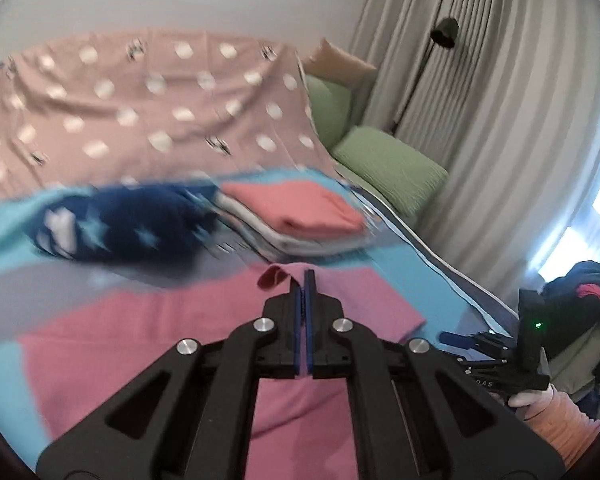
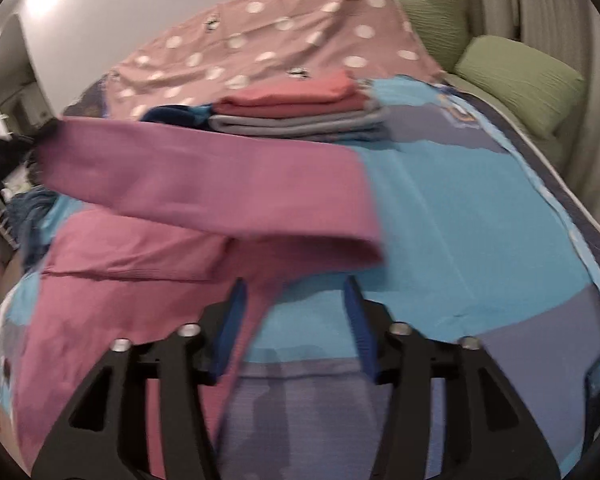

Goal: Fold small clothes

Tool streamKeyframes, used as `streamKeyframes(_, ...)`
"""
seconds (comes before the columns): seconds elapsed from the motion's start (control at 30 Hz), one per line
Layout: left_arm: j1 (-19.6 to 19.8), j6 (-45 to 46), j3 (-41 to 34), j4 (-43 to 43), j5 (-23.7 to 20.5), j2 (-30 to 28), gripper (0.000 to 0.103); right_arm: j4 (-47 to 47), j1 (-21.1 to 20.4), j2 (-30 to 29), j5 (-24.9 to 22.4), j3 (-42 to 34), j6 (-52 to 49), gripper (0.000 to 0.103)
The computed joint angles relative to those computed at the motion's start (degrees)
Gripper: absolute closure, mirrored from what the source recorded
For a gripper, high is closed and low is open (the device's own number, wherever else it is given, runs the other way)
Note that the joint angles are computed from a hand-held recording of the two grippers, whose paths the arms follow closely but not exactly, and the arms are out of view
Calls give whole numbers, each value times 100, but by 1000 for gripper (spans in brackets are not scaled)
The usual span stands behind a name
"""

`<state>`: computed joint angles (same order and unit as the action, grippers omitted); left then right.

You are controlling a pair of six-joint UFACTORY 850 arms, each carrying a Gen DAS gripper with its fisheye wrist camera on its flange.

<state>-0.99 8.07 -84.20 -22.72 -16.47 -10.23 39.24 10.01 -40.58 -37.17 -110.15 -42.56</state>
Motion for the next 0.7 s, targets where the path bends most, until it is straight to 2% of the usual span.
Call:
streamKeyframes(0.1, 168, -1346, 151, 1499, -104, 271, 102, -64, 24, -66, -42, -31, 69, 44)
streamKeyframes(0.17, 337, -2076, 343, 2200, -255, 440, 102, -132, 75, -120, -100, -83, 104, 44)
streamKeyframes(0.27, 605, -2271, 665, 2217, -347, 625, 102, -274, 171, -164, -144, -143, 105, 44)
streamKeyframes(0.4, 877, -2363, 795, 2046, -506, 578, 102, -358, 256, -132, -116, -125, 3, 44)
streamKeyframes(0.7, 1216, -3033, 1336, 2296, -630, 654, 101, -543, 284, -110, -77, -156, 82, 43)
